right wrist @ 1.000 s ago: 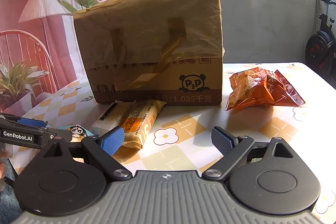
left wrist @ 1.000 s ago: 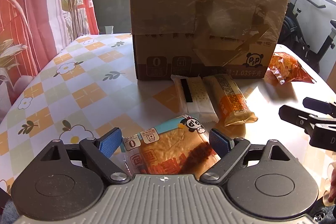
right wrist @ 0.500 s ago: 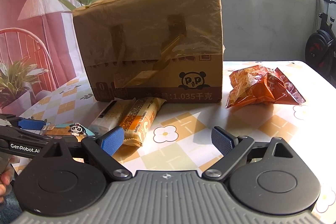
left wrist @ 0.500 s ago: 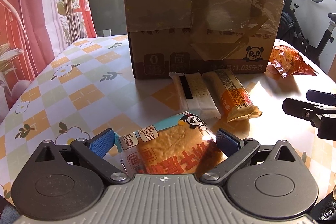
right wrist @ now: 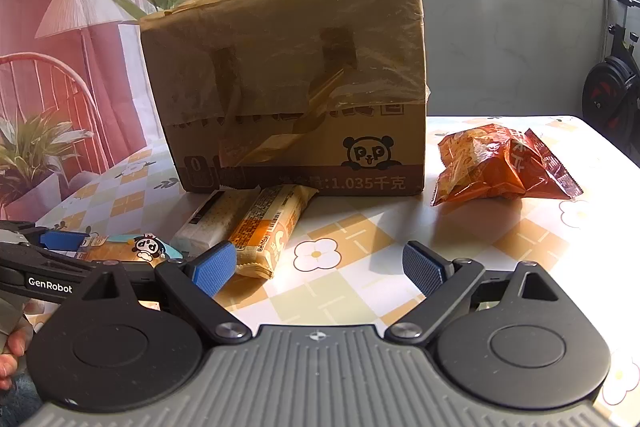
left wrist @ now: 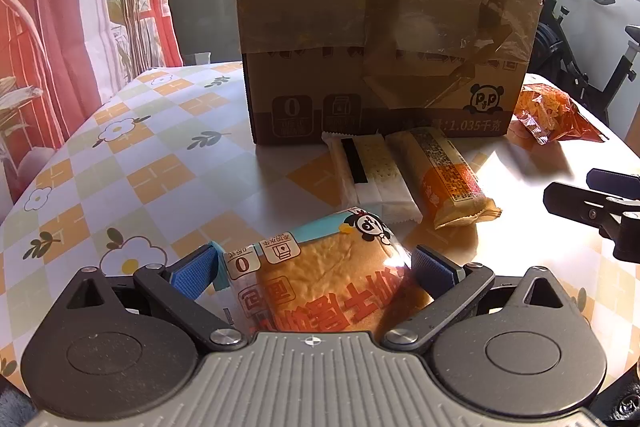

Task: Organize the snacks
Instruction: 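Lower the left tool onto the bread packet with panda logo and close it, then close the right tool on the long orange-wrapped bar while the left tool holds the bread packet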

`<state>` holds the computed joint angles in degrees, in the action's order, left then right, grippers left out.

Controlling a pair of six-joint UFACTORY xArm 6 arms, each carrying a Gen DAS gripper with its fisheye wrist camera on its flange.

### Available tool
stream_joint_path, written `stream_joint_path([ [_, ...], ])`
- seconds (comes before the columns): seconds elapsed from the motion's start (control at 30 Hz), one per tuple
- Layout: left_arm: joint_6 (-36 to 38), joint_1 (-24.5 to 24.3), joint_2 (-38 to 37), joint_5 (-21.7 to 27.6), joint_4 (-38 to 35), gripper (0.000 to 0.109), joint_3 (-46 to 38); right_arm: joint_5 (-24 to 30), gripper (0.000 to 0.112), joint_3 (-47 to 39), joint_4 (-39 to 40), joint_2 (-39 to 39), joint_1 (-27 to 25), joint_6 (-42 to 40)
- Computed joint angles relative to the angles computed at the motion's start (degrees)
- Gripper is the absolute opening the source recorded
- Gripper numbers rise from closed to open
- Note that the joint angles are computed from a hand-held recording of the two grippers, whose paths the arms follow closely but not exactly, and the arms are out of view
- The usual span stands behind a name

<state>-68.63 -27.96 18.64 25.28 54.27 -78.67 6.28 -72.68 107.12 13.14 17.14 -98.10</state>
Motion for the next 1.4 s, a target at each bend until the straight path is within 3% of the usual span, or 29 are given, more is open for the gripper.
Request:
stream_joint_path([
  [0.4,4.6,1.06,0.03,-2.43,-6.84,0.102,0.54,0.14,0.092,0.11,1.47,-0.31,-0.13,-1.09],
  [0.47,3.3,1.34,-0.72,-4.62,-3.98,0.089,1.55,0.11,0.092,0.08,1.62,-0.34,-0.15,-1.27],
  [0.73,-5.57,1.9,-2.44,-4.34,3.88,0.082,2.28,0.42,0.092,-1.14,1.01,0.13,-0.13,-0.79],
  [0.93,-12.94,2.45,-3.69,-4.43,10.66,0.082,2.74,1.51,0.087,-6.55,-16.11,5.24,1.08,14.11],
  [1.13,-14.87,3.37,-3.92,-3.74,11.02,0.082,3.08,2.68,0.07,-14.33,-45.95,13.72,1.94,35.91],
  [1.27,-14.35,3.66,-3.71,-3.02,9.68,0.082,3.13,5.15,0.068,-18.31,-62.72,18.13,1.44,49.32],
  [1.33,-14.26,3.77,-3.59,-3.11,9.32,0.082,3.12,5.84,0.066,-18.91,-65.39,19.11,1.19,52.07],
  [1.37,-14.19,3.81,-3.53,-3.18,9.15,0.082,3.1,6.45,0.063,-18.89,-63.12,19.16,1.05,50.72],
  [1.4,-14.23,3.92,-3.5,-3.34,9.11,0.082,3.15,7.16,0.054,-18.73,-61.35,19.0,0.87,49.58],
])
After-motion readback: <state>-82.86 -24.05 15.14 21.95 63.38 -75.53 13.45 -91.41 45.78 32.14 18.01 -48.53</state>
